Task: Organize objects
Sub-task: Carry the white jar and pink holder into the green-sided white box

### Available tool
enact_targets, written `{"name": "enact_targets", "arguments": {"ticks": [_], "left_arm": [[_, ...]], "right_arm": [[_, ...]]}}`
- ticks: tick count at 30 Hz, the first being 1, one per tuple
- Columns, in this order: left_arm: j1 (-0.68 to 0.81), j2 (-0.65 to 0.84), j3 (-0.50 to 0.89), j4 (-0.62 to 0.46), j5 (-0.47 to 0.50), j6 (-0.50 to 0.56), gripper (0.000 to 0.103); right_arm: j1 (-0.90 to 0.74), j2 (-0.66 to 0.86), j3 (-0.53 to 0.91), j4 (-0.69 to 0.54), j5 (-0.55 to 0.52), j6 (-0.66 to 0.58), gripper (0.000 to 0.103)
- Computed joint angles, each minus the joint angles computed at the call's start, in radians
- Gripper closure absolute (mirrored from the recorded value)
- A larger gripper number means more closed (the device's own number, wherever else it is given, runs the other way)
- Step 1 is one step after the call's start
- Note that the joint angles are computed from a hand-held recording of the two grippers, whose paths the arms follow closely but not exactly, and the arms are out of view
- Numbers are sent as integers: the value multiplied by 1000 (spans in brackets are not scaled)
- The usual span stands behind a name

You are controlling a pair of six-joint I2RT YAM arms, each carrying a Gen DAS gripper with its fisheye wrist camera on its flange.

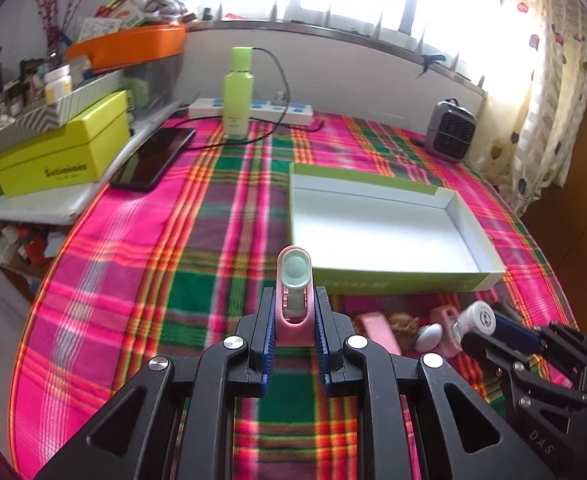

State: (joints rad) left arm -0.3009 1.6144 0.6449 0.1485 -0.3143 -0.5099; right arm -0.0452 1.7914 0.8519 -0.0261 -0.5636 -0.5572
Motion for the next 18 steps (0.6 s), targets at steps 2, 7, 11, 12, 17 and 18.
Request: {"name": "enact_targets", "arguments": {"ticks": [2,7,11,12,17,18], "left_arm": [[-1,14,25,-8,4,10,87],[10,61,87,-12,42,39,87],[29,123,166,-29,70,60,87],[34,144,190,-32,85,73,87],[51,245,304,-69,111,97,87],[55,261,322,-76,115,99,87]], "right_arm": [[2,13,32,-16,2,6,74],[15,70,129,-62,12,30,74],[34,133,230,-110,28,44,74],[35,146,250,-117,30,48,74],[67,248,396,-168,63,65,74],[72,265,420,-173,73,69,74]]}}
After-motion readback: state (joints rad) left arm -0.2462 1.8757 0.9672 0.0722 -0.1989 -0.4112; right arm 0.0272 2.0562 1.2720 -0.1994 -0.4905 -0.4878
